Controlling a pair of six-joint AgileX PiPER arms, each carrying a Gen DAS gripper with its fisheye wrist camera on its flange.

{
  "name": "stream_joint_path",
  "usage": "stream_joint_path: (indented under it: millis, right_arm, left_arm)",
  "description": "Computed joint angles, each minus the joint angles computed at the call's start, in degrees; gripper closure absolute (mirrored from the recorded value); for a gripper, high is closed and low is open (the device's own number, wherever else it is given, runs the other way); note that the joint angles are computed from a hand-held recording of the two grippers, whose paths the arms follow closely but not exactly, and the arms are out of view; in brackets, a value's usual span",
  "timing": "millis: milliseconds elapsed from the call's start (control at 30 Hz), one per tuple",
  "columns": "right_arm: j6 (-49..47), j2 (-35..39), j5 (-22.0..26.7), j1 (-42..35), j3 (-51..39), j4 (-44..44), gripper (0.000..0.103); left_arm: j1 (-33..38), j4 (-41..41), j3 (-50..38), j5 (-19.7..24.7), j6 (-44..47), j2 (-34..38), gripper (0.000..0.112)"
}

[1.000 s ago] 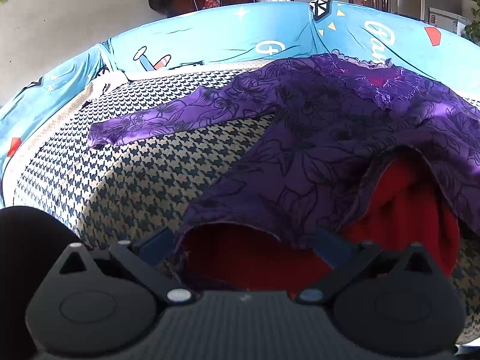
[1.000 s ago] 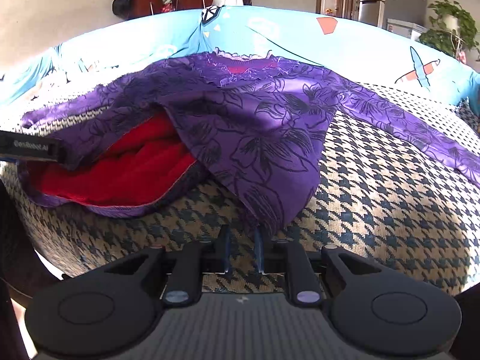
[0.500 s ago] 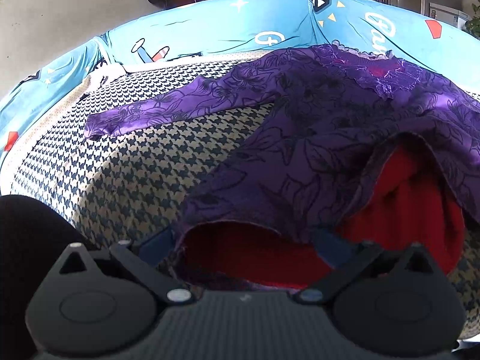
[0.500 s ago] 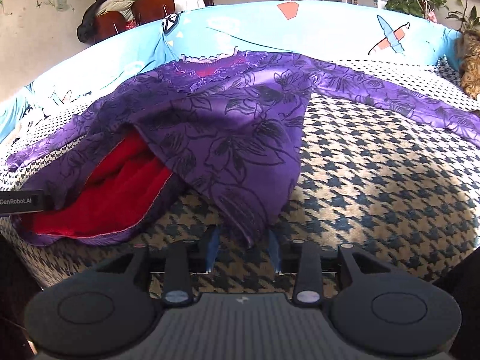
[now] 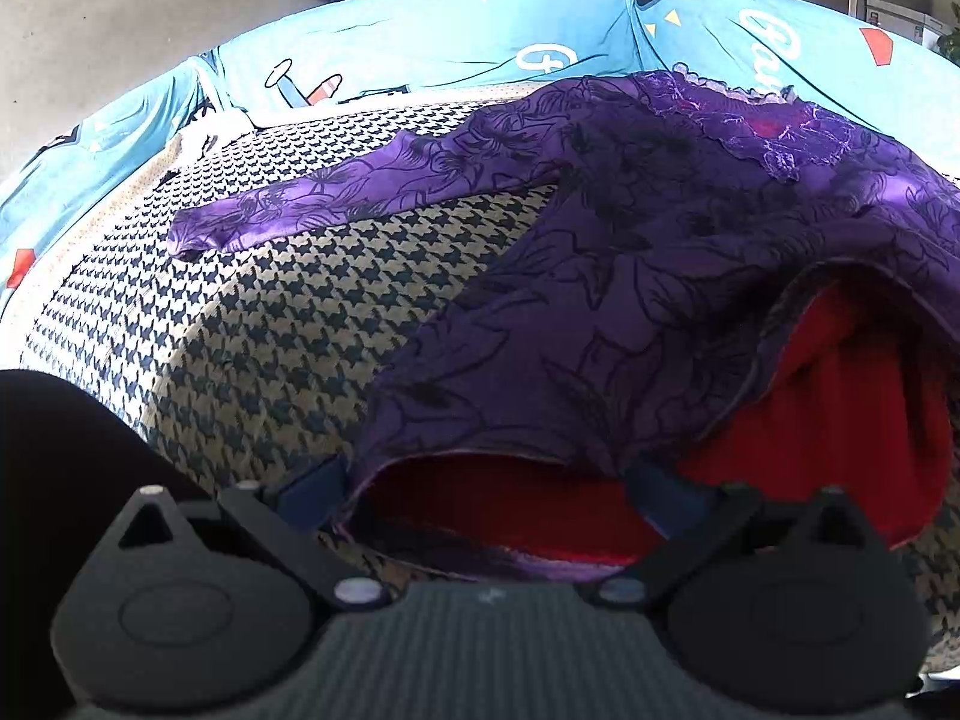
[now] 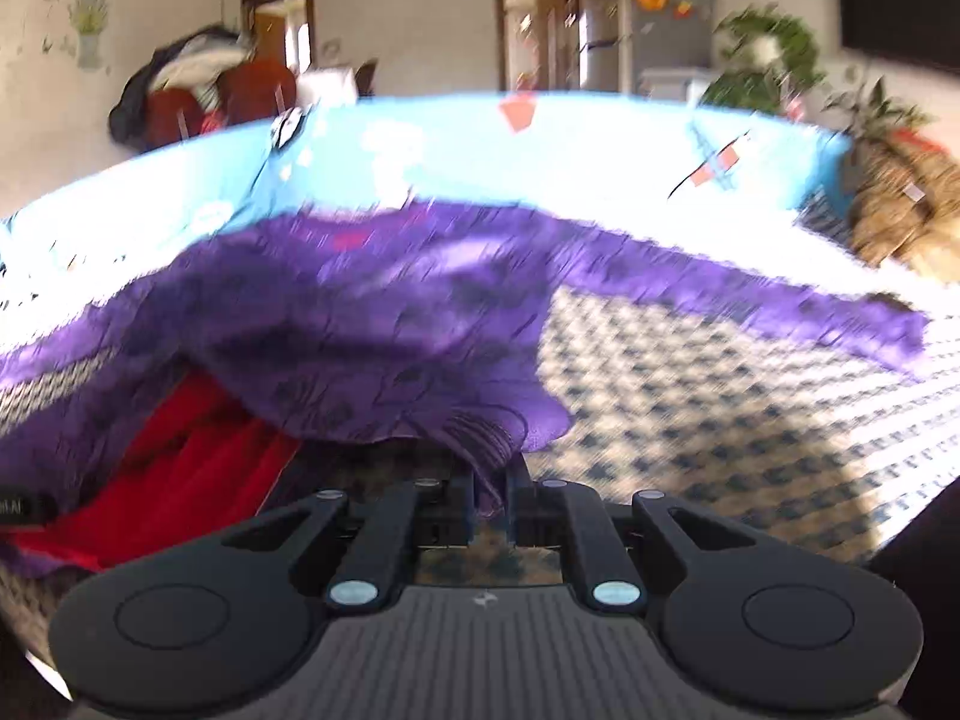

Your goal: Fold clothes

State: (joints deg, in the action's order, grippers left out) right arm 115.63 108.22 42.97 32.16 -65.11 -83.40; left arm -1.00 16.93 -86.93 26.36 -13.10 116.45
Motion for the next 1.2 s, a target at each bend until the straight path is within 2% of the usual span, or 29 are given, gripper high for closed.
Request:
stream_joint_path:
  millis: [133,333,467,567,667,767,867,1033,1200]
  right_arm:
    - [1.18,-3.97,9.7,2.49,1.47,-1.44,0.092]
    - [-2.58,-6.35,17.72,3.63,-0.07,-2.49,0.092]
    - [-5.71,-4.75,19.38,3.59,-2.26,0.75,0.092]
    - [-9.17,-3.18,19.46,3.59,-3.84,4.45,0.078]
    - [-10.55,-3.01,16.44,3.26,-3.42,6.03,0.071]
    - [-10.19,-3.31,13.47,3.31,-2.18,6.23,0.07]
    - [-10.75,-4.18,8.29,2.88,-0.92,6.41,0.07]
    - [-14.1,-5.47,-3.62,0.93,1.0,9.22,0.07]
    - [-18.23,-5.73,-10.81,0.16,2.68,13.05,0.071]
  left_arm:
    - [0.32,-0.95,-0.51,0.51,0.68,0.33,0.009]
    - [0.89,-2.74,-0.65,0.73,2.11,0.46,0.009]
    - [0.94,-2.97,-0.63,0.74,2.1,0.41,0.009]
    - [1.05,-3.4,-0.79,0.79,2.36,0.51,0.009]
    - [1.02,-3.26,-0.85,0.81,2.25,0.64,0.009]
    - [1.14,-3.42,-0.9,0.7,2.47,0.75,0.009]
    - [1.26,-3.58,-1.14,1.01,2.7,0.99,0.009]
    - [1.7,-5.86,0.06,-0.09,4.82,0.19,0.009]
    - [2.3,-11.53,2.07,-1.8,10.56,-1.47,0.009]
